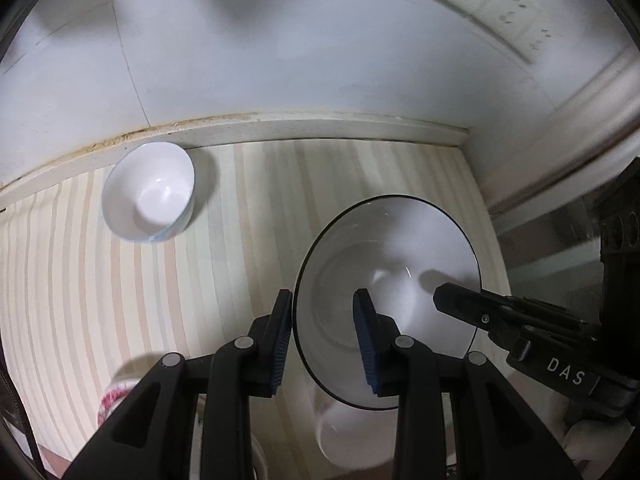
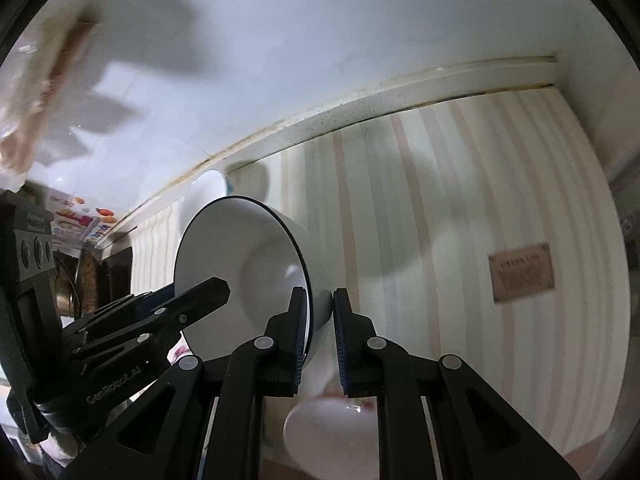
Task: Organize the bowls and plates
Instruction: 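Carry the plain white bowl with both tools toward the blue-rimmed bowl, then lower the plain white bowl into the blue-rimmed bowl and open both tools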
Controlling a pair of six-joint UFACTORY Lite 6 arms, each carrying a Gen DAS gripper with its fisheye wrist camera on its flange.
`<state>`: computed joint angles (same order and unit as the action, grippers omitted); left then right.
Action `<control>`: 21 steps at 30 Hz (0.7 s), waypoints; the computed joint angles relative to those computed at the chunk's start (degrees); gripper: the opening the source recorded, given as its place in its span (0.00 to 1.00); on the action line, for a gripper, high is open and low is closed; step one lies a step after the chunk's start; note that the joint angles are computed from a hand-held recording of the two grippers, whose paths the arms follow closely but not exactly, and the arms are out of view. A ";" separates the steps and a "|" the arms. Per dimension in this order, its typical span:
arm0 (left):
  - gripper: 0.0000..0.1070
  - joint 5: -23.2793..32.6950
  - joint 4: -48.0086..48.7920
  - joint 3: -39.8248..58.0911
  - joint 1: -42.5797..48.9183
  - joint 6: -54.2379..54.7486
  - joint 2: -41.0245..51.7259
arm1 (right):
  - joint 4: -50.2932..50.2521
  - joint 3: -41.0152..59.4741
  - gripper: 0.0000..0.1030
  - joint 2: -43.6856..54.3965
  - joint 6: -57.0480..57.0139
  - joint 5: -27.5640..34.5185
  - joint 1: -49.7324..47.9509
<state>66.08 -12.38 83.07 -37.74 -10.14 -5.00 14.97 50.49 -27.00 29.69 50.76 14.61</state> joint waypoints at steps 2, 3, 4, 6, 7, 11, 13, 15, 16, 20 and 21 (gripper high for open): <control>0.26 1.82 0.14 -0.42 -0.17 0.19 -2.48 | -3.20 -0.22 0.15 -4.37 4.77 3.16 2.90; 0.26 2.47 0.50 -0.99 -1.02 -0.54 -4.05 | -5.21 -0.26 0.15 -5.89 8.30 4.13 5.57; 0.26 2.33 1.13 -2.21 -2.62 -1.99 -5.46 | -7.52 -0.51 0.15 -7.86 12.56 5.40 8.87; 0.26 3.11 1.65 -3.89 -4.75 -3.82 -8.11 | -10.15 -0.80 0.15 -11.12 17.84 8.14 13.02; 0.26 3.28 1.97 -4.66 -6.04 -4.79 -8.93 | -11.66 -1.20 0.15 -12.86 21.21 9.41 15.82; 0.26 3.53 1.69 -10.13 -9.13 -6.57 -12.71 | -18.42 -4.27 0.15 -19.07 37.83 13.23 29.92; 0.26 3.49 1.49 -13.21 -10.54 -7.48 -14.00 | -21.04 -6.90 0.15 -21.50 45.38 13.86 36.26; 0.26 3.21 0.79 -16.96 -11.40 -7.77 -15.18 | -22.52 -10.63 0.15 -24.14 52.52 13.76 41.91; 0.26 2.98 0.49 -18.91 -11.75 -7.79 -15.83 | -23.17 -13.24 0.15 -26.00 56.79 13.42 45.15; 0.26 1.36 0.19 -24.74 -14.05 -8.96 -16.47 | -23.02 -20.12 0.15 -29.20 63.41 10.91 49.98; 0.26 1.03 0.25 -25.41 -14.55 -9.09 -16.25 | -22.86 -21.43 0.15 -29.68 64.10 10.45 50.52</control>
